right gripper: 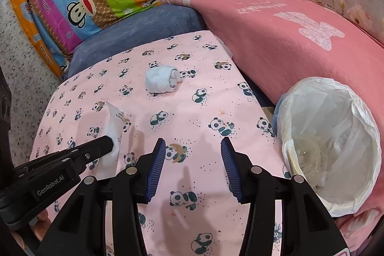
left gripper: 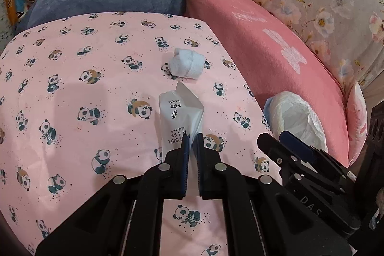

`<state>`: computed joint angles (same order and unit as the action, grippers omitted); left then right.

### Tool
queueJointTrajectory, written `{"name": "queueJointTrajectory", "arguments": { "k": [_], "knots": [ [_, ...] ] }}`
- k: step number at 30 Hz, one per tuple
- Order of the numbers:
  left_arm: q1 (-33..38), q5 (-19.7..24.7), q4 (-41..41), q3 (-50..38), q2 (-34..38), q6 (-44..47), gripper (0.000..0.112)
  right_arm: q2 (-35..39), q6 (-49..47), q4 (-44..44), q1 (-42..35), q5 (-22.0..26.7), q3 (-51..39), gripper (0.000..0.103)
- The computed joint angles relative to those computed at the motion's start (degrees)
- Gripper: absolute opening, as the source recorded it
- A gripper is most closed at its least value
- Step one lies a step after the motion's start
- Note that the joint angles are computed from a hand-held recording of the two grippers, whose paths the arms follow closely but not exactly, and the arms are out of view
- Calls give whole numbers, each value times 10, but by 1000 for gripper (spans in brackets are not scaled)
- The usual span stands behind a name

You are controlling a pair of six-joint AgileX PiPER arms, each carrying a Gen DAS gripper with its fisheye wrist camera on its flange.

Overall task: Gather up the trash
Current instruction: 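Grasp the white hotel packet with the left gripper while the right grasps the light-blue sock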

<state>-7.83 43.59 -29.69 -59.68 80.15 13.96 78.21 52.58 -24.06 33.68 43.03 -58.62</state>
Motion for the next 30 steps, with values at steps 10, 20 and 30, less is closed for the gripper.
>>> {"name": "queueJointTrajectory", "arguments": {
  "k": [10, 20, 30],
  "knots": [
    [61, 16, -14, -76, 44, 27, 6, 97, -66, 41, -29, -25, -110, 47],
    [96, 19, -29, -141, 114, 52, 6, 244, -114, 92, -58, -31, -250, 59],
    [103, 23, -31, -186, 164, 53, 6, 343, -106, 85, -65, -18, -337, 67]
  ]
}}
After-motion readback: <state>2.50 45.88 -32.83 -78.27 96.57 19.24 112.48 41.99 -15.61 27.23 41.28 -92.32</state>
